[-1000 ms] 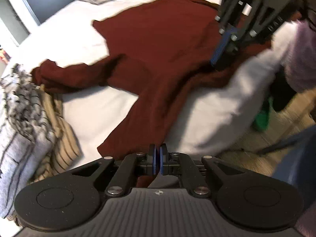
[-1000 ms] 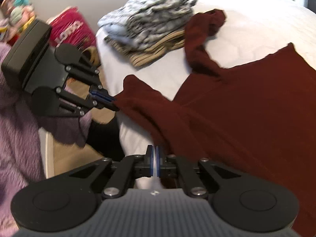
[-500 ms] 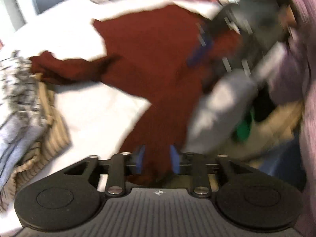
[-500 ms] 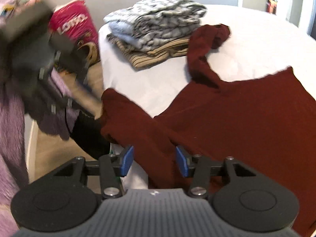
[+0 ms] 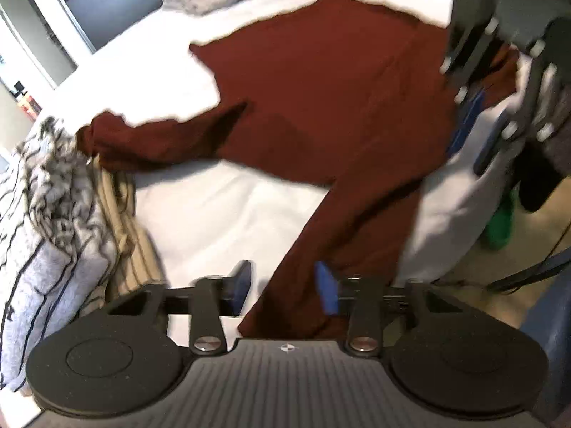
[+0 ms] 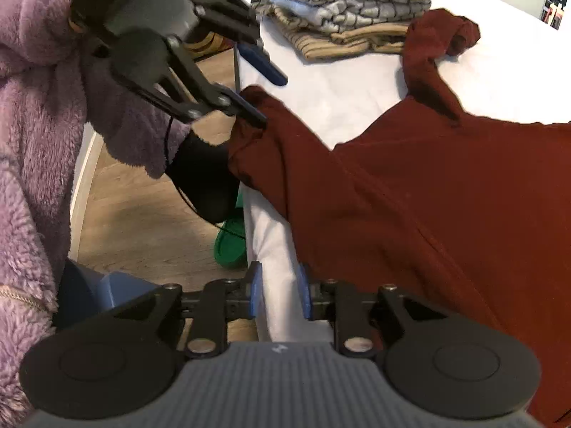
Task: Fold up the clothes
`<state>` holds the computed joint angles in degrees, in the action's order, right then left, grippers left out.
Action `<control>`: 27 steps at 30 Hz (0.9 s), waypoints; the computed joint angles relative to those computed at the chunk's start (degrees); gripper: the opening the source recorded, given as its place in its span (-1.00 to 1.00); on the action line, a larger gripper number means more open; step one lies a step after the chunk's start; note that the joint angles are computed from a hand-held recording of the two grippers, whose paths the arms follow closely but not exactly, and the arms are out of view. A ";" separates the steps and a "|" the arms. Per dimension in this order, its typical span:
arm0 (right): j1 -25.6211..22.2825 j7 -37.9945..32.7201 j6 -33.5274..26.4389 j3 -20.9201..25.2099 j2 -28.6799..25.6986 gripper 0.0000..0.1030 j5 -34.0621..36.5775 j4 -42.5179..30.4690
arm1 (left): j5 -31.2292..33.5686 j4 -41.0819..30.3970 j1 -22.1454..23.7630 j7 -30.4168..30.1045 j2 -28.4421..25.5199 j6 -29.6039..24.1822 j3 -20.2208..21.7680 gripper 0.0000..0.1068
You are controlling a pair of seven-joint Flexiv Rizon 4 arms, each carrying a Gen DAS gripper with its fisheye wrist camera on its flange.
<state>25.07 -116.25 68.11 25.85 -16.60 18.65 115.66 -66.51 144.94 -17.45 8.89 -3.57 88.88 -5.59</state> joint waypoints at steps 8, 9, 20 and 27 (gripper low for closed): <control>1.48 8.20 8.40 -3.47 0.62 -0.17 -2.10 1.54 | 5.29 2.61 0.39 -0.27 4.68 -6.07 2.75 -0.99; 2.12 10.87 9.48 -4.47 0.50 -0.17 -3.83 2.09 | 7.21 2.84 0.67 -0.93 5.36 -7.62 3.41 -0.99; 8.27 28.79 18.20 -14.83 -1.58 -0.23 -26.72 6.86 | 23.90 3.93 4.39 -5.47 8.47 -18.62 6.95 -0.99; 7.19 29.24 18.80 -14.47 -3.04 -0.28 -36.20 7.41 | 5.84 2.73 1.93 -1.20 9.23 -18.37 6.74 -0.39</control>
<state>32.25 -87.01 86.92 11.38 -19.63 -17.56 123.07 -60.66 147.67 -15.52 7.69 5.66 70.52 1.15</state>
